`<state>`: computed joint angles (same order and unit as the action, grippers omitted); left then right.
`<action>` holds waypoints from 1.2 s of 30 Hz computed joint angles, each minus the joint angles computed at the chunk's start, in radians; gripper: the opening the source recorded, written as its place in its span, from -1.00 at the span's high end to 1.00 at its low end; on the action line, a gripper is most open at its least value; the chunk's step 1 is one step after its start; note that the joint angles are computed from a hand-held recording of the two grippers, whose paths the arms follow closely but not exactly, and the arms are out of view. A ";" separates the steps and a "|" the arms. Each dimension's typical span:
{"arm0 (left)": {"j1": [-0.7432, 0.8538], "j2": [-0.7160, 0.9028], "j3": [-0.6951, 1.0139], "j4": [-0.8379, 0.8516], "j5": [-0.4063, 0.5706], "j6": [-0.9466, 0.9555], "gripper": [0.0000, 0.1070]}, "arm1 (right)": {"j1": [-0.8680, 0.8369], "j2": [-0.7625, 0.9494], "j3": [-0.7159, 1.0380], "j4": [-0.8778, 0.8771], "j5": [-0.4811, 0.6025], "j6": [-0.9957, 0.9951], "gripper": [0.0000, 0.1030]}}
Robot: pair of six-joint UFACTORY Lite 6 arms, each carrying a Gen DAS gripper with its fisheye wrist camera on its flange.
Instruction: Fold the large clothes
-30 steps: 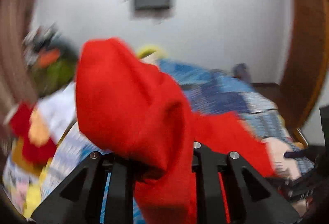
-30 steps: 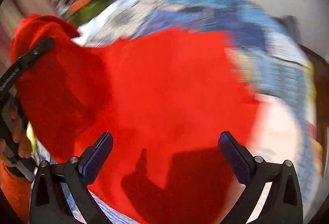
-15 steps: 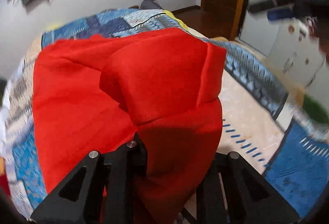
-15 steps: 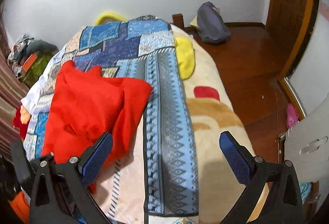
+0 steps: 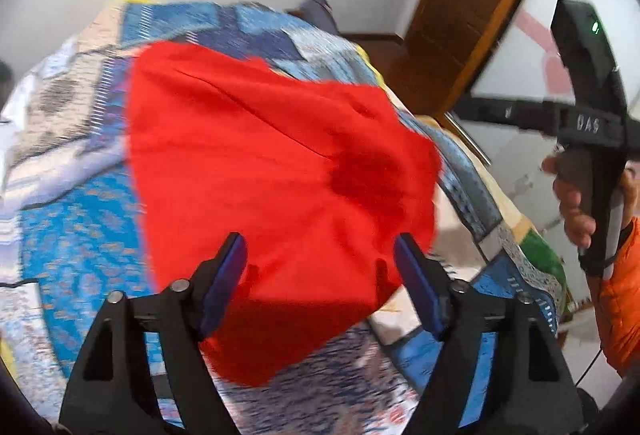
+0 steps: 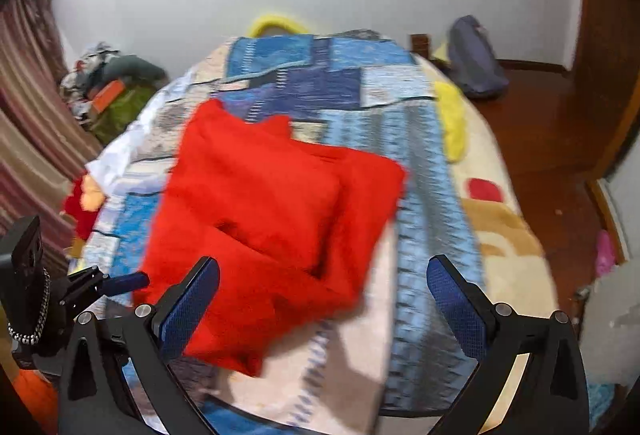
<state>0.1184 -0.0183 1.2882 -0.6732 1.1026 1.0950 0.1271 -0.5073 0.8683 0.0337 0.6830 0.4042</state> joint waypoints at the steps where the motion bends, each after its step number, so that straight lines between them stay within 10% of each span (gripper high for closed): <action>1: 0.024 0.012 0.024 -0.004 -0.007 0.012 -0.70 | 0.032 0.044 0.031 0.008 -0.014 0.017 -1.00; 13: 0.065 0.260 -0.021 0.104 -0.278 0.032 -0.81 | 0.311 0.499 0.106 -0.270 -0.109 0.359 -1.00; 19: 0.127 0.193 -0.156 0.035 -0.284 0.150 -0.93 | 0.150 0.173 -0.286 0.112 -0.266 -0.016 -1.00; 28: 0.158 0.041 -0.304 0.006 -0.320 0.194 -0.93 | 0.261 -0.121 -0.408 -0.251 -0.008 0.312 -1.00; 36: 0.137 0.021 -0.133 0.057 -0.276 0.139 -0.93 | 0.123 -0.175 -0.217 -0.122 0.084 0.090 -1.00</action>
